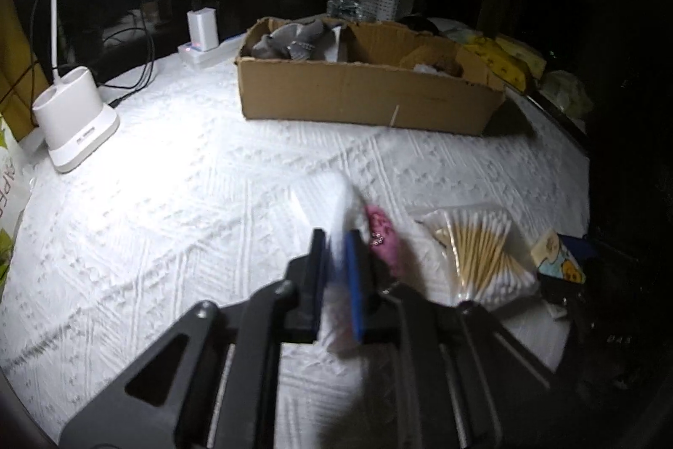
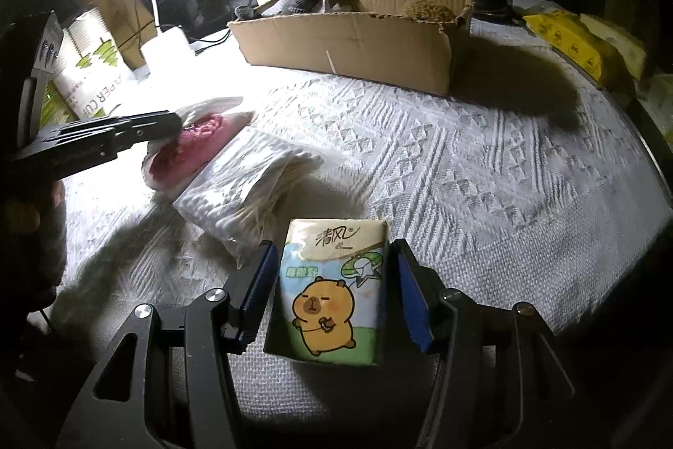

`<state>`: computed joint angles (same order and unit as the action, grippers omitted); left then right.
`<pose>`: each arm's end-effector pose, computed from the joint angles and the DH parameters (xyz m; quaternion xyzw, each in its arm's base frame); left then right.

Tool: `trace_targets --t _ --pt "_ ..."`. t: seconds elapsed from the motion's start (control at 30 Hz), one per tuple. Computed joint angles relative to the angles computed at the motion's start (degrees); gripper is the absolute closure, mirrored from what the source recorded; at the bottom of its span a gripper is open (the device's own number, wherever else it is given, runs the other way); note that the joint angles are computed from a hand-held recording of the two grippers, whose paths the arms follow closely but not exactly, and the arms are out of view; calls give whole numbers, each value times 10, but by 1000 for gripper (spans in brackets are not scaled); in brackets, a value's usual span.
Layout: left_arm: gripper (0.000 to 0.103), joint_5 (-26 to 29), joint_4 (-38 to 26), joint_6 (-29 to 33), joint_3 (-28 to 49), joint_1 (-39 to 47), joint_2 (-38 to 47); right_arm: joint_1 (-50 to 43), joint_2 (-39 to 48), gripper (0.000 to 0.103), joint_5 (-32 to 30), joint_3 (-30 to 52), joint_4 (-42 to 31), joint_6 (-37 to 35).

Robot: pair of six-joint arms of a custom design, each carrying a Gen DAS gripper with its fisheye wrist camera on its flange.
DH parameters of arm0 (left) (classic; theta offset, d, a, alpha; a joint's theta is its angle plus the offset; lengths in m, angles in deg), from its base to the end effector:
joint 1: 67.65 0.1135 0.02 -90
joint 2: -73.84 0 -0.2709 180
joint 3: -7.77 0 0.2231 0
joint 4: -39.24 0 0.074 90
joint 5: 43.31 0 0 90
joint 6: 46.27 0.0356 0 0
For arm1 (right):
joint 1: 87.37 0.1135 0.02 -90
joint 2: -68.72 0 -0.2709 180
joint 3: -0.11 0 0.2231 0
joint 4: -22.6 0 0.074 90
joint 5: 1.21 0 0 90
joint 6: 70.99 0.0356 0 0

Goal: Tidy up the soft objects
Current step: 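Lift the white towel with the left tool while the right tool carries the tissue pack toward the box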

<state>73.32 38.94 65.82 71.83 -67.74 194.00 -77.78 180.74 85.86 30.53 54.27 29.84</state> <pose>0.3391 -0.0165 0.0744 0.2445 0.9014 -0.1628 0.3182 0.2212 0.0392 0.0601 0.0014 0.9392 0.0843 0.3328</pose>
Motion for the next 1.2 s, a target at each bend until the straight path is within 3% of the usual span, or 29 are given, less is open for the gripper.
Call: trace_targets --t 0.3,0.37,0.53,0.63,0.8,1.2 --pt "101 143 -221 48 163 56 75 41 4 47 80 31 -36 76" --pt "101 150 -254 55 189 62 83 41 2 52 90 41 -52 95" --pt "101 179 -321 92 217 80 68 53 -6 53 117 52 -81 120" --pt "101 198 -335 103 214 91 47 61 -26 54 135 42 -89 132" --pt "101 216 -306 93 179 103 -4 73 -100 53 148 28 -119 115" --pt "101 196 -235 -11 171 74 -112 14 -214 53 91 81 -184 14"
